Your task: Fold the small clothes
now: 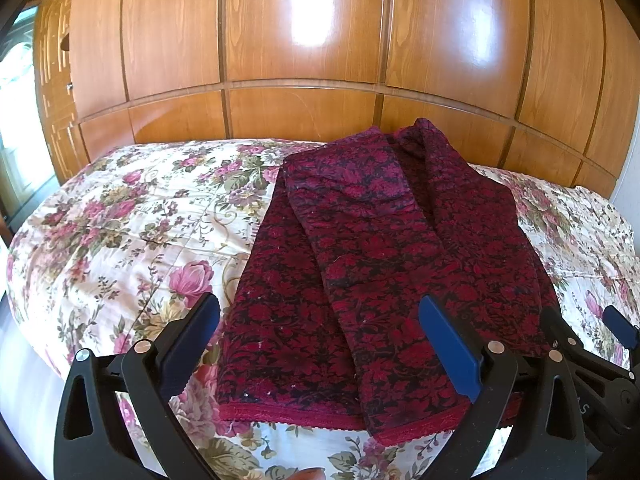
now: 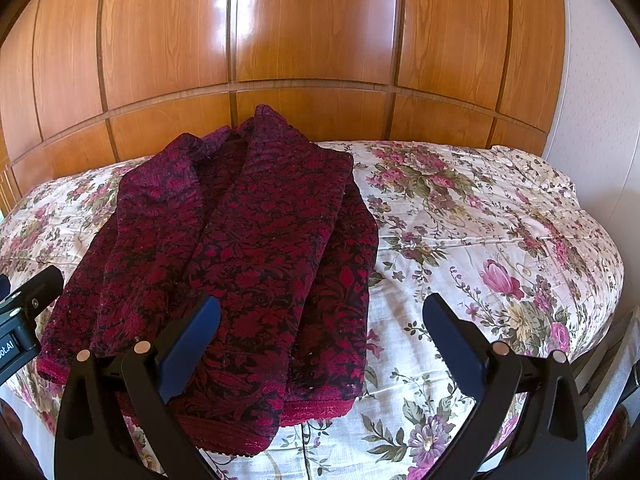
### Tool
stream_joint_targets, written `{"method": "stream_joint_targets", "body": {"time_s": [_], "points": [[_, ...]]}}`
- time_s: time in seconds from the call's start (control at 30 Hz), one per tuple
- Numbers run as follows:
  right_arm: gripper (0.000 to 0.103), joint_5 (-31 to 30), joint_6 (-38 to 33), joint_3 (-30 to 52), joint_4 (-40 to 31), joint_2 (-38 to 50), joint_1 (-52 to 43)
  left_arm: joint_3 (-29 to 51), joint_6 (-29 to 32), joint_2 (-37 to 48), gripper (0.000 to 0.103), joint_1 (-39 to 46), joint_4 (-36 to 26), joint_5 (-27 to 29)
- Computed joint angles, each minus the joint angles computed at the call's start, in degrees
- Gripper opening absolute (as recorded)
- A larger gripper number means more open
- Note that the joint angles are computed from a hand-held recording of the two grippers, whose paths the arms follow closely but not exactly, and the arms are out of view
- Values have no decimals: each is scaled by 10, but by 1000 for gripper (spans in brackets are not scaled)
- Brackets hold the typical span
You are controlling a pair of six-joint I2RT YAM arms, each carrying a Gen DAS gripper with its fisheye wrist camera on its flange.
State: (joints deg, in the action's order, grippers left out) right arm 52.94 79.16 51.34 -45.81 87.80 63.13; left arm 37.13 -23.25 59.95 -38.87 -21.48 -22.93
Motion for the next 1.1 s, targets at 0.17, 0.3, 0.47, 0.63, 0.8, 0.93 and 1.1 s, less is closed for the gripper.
{"method": "stream_joint_targets", "body": {"time_s": [0.17, 0.3, 0.47, 0.63, 0.8, 0.93, 1.1], "points": [[101, -1, 2, -1, -3, -2, 1, -2, -3, 1, 99, -3, 2, -2], [101, -4, -4, 1, 3, 2, -3, -4, 0, -1, 99, -2, 2, 0], [101, -5, -5, 5, 1, 6, -4, -11, -5, -3, 99, 1, 7, 3], [101, -6, -9, -1, 4, 3, -4, -11, -1, 0, 99, 2, 7, 7], [101, -12, -15, -6, 10, -1, -9, -12, 3, 1, 99, 2, 6, 8], [101, -15, -15, -8, 10, 1, -10, -14, 7, 1, 99, -3, 10, 7], [101, -19, -19, -10, 13, 2, -13, -13, 15, 8, 99, -8, 14, 10]]}}
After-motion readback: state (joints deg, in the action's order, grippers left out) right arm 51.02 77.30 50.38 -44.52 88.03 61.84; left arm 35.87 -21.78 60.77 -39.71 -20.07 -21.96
